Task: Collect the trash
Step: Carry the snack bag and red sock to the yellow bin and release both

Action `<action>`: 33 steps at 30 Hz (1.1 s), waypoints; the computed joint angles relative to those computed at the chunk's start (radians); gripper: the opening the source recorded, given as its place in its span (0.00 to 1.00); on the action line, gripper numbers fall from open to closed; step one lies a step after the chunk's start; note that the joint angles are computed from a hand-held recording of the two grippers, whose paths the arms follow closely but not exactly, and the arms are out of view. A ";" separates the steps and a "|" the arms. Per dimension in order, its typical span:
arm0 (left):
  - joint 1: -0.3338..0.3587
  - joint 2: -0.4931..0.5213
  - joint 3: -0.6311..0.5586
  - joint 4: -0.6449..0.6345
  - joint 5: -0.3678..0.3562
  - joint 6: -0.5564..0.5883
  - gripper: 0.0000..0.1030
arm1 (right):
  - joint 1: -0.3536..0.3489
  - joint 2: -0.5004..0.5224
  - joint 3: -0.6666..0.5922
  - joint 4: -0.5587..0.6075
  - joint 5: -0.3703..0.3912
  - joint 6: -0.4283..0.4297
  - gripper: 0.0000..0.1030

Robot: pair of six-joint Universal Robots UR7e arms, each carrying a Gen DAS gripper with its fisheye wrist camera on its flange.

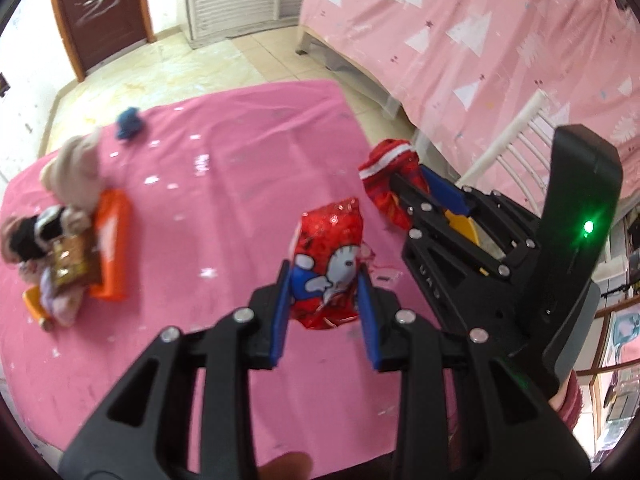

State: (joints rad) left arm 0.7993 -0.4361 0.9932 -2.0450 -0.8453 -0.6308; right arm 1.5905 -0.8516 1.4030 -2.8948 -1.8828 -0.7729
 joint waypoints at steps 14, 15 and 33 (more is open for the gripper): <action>-0.012 0.246 -0.358 0.098 -0.057 0.127 0.28 | -0.112 -0.035 -0.024 0.031 -0.016 0.081 0.13; -0.010 0.265 -0.388 0.112 -0.062 0.134 0.28 | -0.119 -0.036 -0.024 0.036 -0.015 0.085 0.13; 0.026 0.508 -0.809 0.354 -0.087 0.132 0.54 | -0.171 -0.033 -0.027 0.090 -0.030 0.119 0.17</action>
State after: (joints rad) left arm 0.8256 0.0721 0.1843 -1.6914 -0.9319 -0.4990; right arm 1.4193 -0.8844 1.3756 -2.8045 -1.9124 -0.6536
